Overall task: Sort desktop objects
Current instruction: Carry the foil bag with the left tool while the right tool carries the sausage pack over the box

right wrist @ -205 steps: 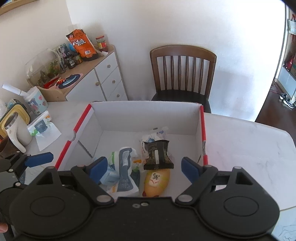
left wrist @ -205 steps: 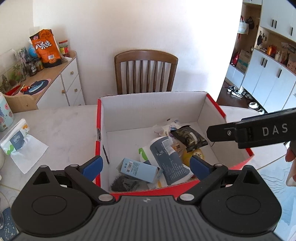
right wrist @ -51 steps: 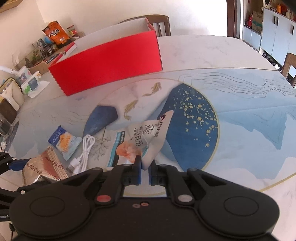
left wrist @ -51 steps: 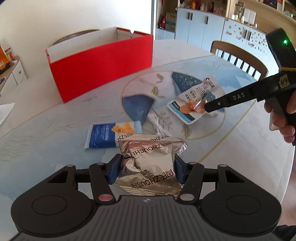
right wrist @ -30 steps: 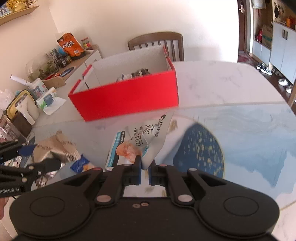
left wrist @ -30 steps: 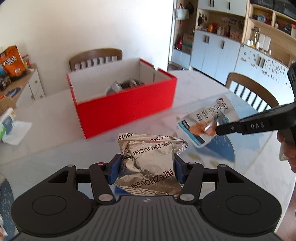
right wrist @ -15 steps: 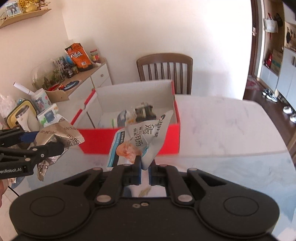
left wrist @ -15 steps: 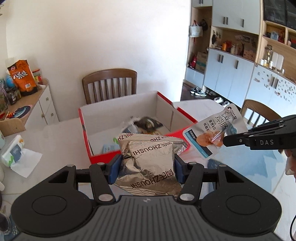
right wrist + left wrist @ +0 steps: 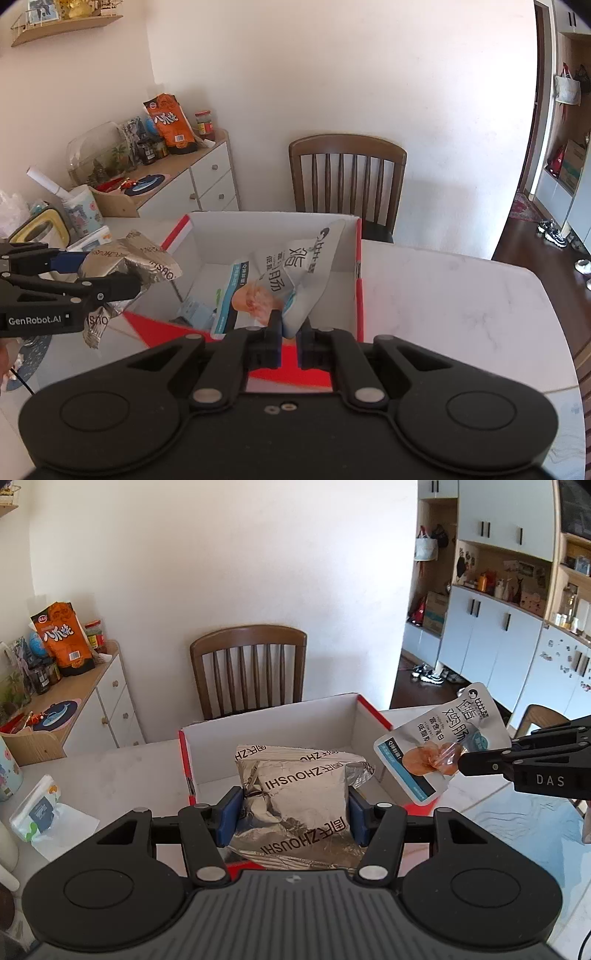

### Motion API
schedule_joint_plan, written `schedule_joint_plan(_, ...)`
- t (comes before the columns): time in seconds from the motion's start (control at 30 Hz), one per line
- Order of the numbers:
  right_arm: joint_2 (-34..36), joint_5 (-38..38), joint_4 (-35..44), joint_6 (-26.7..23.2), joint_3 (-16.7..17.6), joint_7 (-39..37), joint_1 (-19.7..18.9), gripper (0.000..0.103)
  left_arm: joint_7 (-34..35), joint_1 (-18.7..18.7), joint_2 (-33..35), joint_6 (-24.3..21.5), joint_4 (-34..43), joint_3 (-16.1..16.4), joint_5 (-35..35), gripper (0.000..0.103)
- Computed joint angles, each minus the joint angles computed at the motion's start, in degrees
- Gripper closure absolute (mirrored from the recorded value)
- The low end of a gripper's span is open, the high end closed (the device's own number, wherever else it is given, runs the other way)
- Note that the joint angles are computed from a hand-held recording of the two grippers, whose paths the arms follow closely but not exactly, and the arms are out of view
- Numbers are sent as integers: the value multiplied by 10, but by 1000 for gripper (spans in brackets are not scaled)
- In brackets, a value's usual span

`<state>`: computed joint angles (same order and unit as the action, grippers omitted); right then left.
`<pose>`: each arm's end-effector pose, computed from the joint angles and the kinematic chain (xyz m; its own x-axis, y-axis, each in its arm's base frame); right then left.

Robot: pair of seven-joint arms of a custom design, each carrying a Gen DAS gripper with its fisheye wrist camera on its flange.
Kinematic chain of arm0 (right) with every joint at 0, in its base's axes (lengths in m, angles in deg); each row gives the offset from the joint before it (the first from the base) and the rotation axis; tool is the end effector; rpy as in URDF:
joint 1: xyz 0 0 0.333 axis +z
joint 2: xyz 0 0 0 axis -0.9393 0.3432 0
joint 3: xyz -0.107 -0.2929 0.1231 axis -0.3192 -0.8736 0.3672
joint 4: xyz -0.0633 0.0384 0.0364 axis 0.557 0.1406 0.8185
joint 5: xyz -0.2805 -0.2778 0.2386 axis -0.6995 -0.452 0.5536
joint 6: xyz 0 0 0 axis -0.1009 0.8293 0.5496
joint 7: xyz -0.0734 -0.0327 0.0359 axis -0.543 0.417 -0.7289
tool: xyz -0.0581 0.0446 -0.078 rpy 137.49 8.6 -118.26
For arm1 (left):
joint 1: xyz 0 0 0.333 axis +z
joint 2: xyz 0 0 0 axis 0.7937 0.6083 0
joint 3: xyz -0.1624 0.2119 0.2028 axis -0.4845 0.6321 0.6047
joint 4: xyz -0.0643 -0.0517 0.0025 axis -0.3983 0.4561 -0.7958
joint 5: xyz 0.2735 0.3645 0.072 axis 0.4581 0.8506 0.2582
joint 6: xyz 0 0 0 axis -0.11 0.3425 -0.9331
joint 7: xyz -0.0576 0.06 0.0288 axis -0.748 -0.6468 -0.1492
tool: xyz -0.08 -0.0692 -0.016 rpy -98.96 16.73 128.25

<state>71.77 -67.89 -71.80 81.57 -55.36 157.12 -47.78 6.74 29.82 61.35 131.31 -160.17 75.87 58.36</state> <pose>0.6087 0.3352 0.5832 0.3356 -0.9363 -0.1035 -0.6386 -0.1454 -0.7557 0.5917 -0.4195 0.5844 -0.2482 -0.9687 0.0074 -0.5888 0.1448 -0.7952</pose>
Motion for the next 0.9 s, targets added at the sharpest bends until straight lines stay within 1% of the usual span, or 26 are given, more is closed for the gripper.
schedule_joint_plan(0.1, 23, 5, 26, -8, -2, -8, -1, 96, 13, -1, 28, -19, 34, 3, -10, 46)
schedule_joint_plan(0.37, 80, 4, 85, -31, -9, -25, 4, 96, 37, -20, 98, -71, 120, 24, -21, 46)
schedule_joint_plan(0.6, 111, 11, 116, -46, -13, -39, 9, 96, 58, -31, 146, -103, 176, 39, -43, 46)
schedule_joint_plan(0.9, 149, -10, 158, -88, -22, -36, 25, 96, 98, -38, 206, -147, 249, 54, -72, 46)
